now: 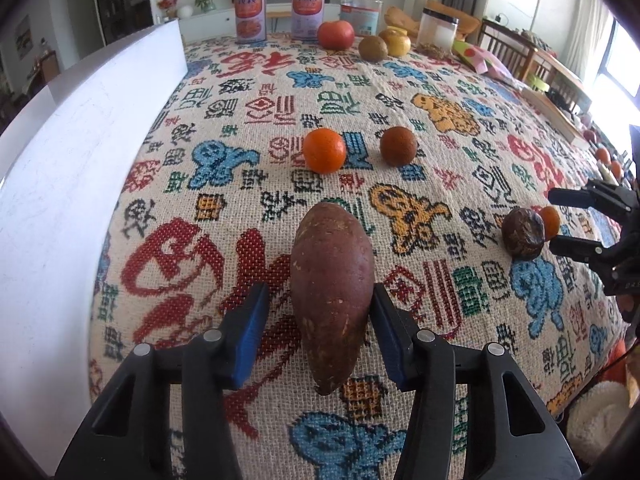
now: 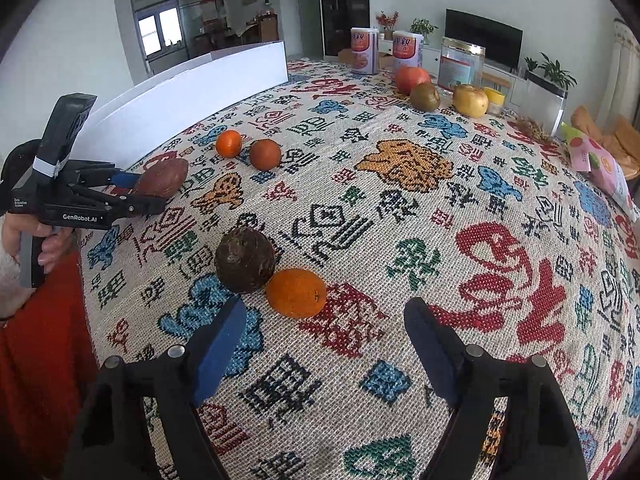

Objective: Organize fruits
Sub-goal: 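Lift the sweet potato with the left tool while the right tool grasps an orange, then carry sweet potato and orange over the white box while opening both tools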

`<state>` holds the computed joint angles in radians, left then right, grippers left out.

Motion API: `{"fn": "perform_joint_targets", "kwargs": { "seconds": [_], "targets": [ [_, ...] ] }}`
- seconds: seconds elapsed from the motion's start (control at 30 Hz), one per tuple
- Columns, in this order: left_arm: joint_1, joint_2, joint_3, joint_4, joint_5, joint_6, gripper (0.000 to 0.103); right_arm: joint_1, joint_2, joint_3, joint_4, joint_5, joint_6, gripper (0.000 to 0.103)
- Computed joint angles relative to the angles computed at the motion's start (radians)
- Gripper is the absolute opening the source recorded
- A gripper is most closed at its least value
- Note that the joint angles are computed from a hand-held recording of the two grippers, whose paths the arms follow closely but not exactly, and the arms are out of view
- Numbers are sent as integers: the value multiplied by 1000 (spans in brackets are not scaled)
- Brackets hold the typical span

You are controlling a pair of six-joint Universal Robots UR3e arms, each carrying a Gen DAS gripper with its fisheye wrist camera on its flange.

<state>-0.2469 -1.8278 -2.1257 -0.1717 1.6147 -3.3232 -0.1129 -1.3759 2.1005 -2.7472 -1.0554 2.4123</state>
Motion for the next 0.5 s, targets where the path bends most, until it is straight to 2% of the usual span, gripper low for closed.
{"fn": "perform_joint_targets", "kwargs": {
  "seconds": [0.07,0.1,0.2,0.3,0.5],
  "targets": [
    [6,7,-11,7,-11,3,49,37,53,-62,27,-20,-25,62],
    [8,6,-16,13,-19,7,48,55,72,-83,30,-34,-34,59],
    [-3,-9,-11,29,-20,18,39,72,93,-117,55,-35,-59,29],
    [-12,-10,-12,39,-9,5,38,48,55,-93,58,-9,-32,29],
    [91,144,-129,66,-176,-60,38,-41,-78,-10,55,-32,130,29]
  ]
}}
